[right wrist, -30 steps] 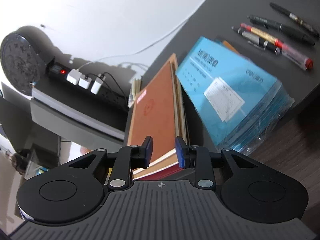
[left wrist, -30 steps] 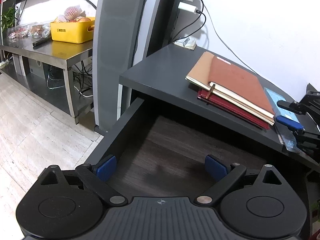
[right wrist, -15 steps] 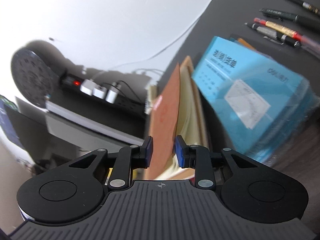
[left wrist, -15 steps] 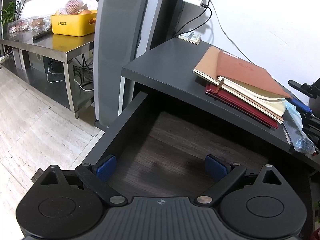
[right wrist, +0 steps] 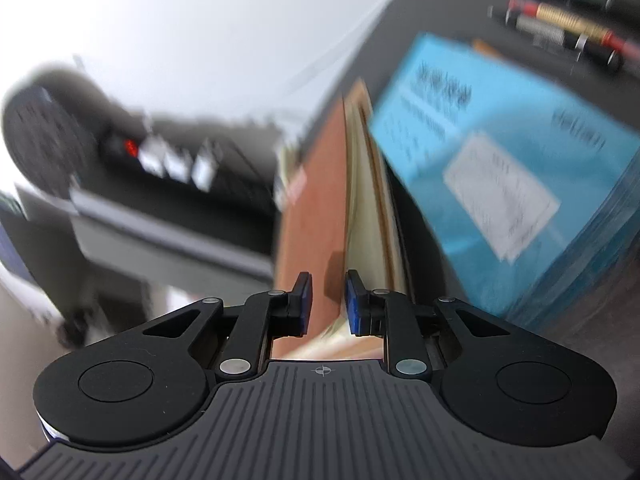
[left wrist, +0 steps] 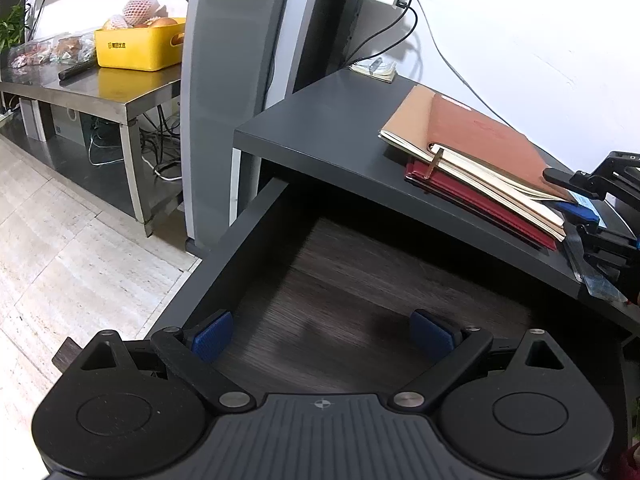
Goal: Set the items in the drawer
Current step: 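Lift the brown notebook off the stack with the right tool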
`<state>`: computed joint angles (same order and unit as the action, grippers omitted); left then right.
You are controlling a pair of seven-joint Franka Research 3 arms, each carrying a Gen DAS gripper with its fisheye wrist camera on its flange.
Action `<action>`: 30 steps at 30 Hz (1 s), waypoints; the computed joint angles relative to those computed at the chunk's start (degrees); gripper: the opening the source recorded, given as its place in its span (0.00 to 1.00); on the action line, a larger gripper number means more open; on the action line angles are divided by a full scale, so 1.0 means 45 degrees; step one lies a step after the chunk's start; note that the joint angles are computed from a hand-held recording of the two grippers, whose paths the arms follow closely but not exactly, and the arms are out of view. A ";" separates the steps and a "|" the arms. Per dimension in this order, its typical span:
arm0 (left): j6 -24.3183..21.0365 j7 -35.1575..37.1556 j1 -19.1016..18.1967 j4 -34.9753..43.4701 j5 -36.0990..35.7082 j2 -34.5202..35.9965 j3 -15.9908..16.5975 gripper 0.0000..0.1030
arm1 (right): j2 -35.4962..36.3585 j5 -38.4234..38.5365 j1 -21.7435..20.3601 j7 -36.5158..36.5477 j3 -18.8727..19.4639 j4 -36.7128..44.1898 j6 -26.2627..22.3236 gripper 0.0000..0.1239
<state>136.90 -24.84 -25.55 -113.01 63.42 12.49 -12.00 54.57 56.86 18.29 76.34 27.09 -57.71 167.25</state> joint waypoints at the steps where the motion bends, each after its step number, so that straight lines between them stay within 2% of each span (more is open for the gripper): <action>1: -0.0037 0.0016 -0.0009 0.0015 -0.0015 0.0012 -0.0005 0.93 | -0.0014 -0.0143 0.0044 0.0108 -0.0108 0.0013 -0.0204 0.19; 4: -0.0057 0.0102 -0.0023 0.0055 -0.0055 0.0048 -0.0012 0.93 | 0.0233 0.0604 -0.0340 -0.0769 0.0714 0.0119 -0.0104 0.24; 7: -0.0074 0.0159 -0.0047 0.0108 -0.0058 0.0091 -0.0004 0.93 | 0.0528 0.1705 -0.0608 -0.2346 0.1571 0.0257 0.0410 0.22; 9: -0.0079 0.0203 -0.0056 0.0169 -0.0094 0.0146 0.0005 0.93 | 0.0672 0.1591 -0.0167 -0.2086 0.1076 0.0636 0.0345 0.18; 11: -0.0071 0.0284 -0.0068 0.0212 -0.0144 0.0180 0.0009 0.93 | 0.0980 0.1451 0.0195 -0.1682 0.0793 0.1178 0.0298 0.18; 14: -0.0070 0.0304 -0.0108 0.0253 -0.0131 0.0198 0.0025 0.93 | 0.1438 0.0735 0.0920 -0.0112 -0.0037 0.2082 0.0397 0.18; 15: -0.0073 0.0296 -0.0121 0.0253 -0.0114 0.0190 0.0030 0.93 | 0.1556 0.0456 0.1084 0.0196 -0.0187 0.2283 0.0521 0.16; 16: -0.0076 0.0286 -0.0132 0.0253 -0.0096 0.0183 0.0033 0.93 | 0.1590 0.0004 0.1333 0.0790 -0.0586 0.2374 0.0651 0.07; 17: -0.0080 0.0274 -0.0141 0.0249 -0.0079 0.0172 0.0034 0.93 | 0.1593 -0.0441 0.1511 0.1274 -0.0904 0.2389 0.0731 0.06; 19: -0.0112 0.0226 -0.0157 0.0214 -0.0050 0.0120 0.0029 0.93 | 0.1564 -0.0907 0.1545 0.1497 -0.0892 0.2295 0.0916 0.04; 21: -0.0209 0.0141 -0.0174 0.0169 -0.0030 0.0041 0.0013 0.93 | 0.1391 -0.0915 0.1223 0.0815 -0.0117 0.1920 0.1358 0.03; 25: -0.0455 -0.0165 -0.0203 0.0052 0.0133 -0.0176 -0.0045 0.93 | 0.0904 0.0047 0.0076 -0.1889 0.2096 0.0925 0.1854 0.02; 28: -0.0665 -0.0383 -0.0215 -0.0035 0.0266 -0.0335 -0.0129 0.93 | 0.0331 0.1635 -0.1033 -0.4343 0.3783 -0.0342 0.2396 0.02; 30: -0.0746 -0.0421 -0.0207 -0.0037 0.0285 -0.0358 -0.0188 0.93 | 0.0270 0.3208 -0.2111 -0.6751 0.5548 -0.1118 0.3008 0.02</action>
<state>133.54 -26.74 -26.48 -113.18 64.70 10.87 -12.85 55.79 71.30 8.79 45.96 52.06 -62.74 180.79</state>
